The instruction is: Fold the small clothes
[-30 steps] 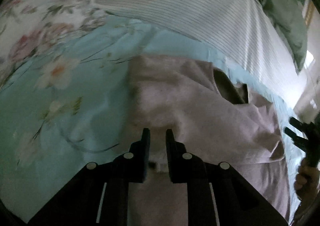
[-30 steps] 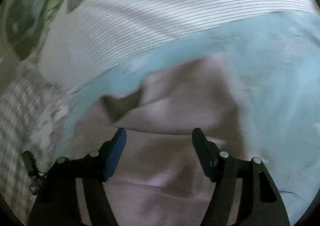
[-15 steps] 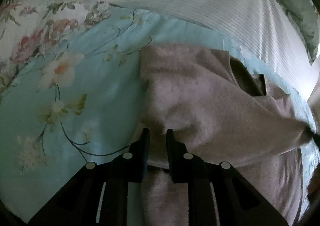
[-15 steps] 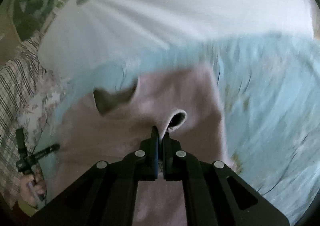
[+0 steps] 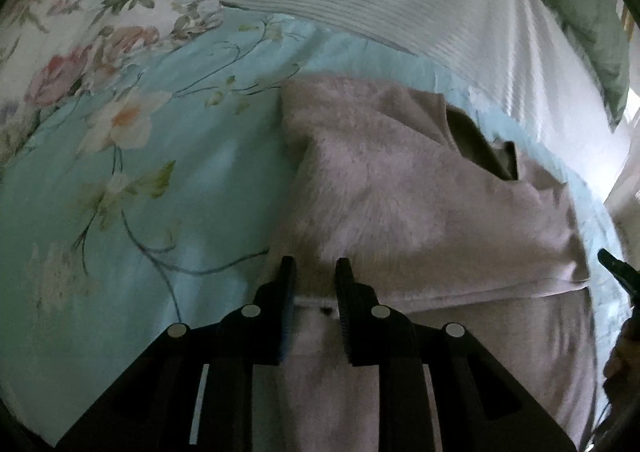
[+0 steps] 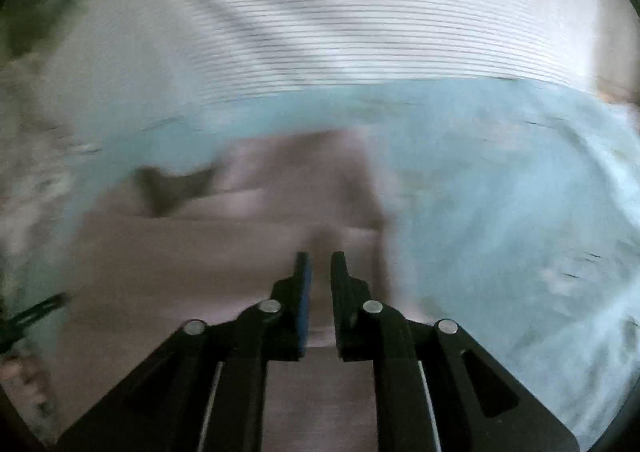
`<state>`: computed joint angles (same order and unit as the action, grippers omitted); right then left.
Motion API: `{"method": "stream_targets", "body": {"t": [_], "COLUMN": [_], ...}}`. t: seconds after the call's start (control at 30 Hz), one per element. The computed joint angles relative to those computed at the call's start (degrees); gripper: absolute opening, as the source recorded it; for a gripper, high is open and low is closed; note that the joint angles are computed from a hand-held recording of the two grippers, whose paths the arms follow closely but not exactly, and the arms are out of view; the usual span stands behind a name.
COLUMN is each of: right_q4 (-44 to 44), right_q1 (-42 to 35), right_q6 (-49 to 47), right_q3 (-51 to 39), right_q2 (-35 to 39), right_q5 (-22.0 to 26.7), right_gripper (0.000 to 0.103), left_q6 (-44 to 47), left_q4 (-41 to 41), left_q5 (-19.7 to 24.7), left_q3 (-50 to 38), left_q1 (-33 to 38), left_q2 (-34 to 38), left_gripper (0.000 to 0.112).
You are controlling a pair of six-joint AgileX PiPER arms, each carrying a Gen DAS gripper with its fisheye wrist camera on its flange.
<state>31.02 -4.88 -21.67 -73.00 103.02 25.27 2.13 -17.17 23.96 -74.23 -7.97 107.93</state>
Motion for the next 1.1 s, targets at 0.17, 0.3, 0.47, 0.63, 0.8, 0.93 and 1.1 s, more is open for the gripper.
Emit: {"method": "stream_targets", "body": {"t": [0.17, 0.3, 0.47, 0.63, 0.8, 0.93, 1.1], "right_q4": [-5.03, -8.18, 2.25, 11.37, 15.92, 18.21, 17.73], "right_q1": [3.06, -0.51, -6.15, -13.16, -20.87, -31.77, -42.16], "right_q6": [3.85, 8.75, -0.83, -12.64, -21.32, -30.5, -39.54], "right_q3": [-9.18, -7.38, 2.66, 13.45, 23.35, 29.82, 33.44], "right_q2": [10.43, 9.39, -0.94, -10.2, -17.95, -22.56, -22.73], "right_q5": [7.56, 6.96, 6.83, 10.45, 16.75, 25.49, 37.09], "right_gripper": [0.019, 0.014, 0.036, 0.046, 0.057, 0.062, 0.062], "left_q6": [-0.12, 1.14, 10.83, 19.21, 25.85, 28.0, 33.46], "left_q4": [-1.21, -2.18, -11.3, -18.82, -24.45, -25.26, -28.02], "left_q5": [0.0, 0.18, -0.16, 2.06, 3.03, 4.55, 10.85], "left_q3": [3.47, 8.73, 18.46, 28.18, 38.85, 44.89, 50.52], "left_q1": [0.25, 1.68, 4.62, 6.3, 5.92, 4.58, 6.69], "left_q2": [-1.71, -5.0, -12.42, -20.37, -28.66, -35.61, -43.77], "left_gripper": [0.028, 0.03, 0.047, 0.054, 0.059, 0.06, 0.06]}}
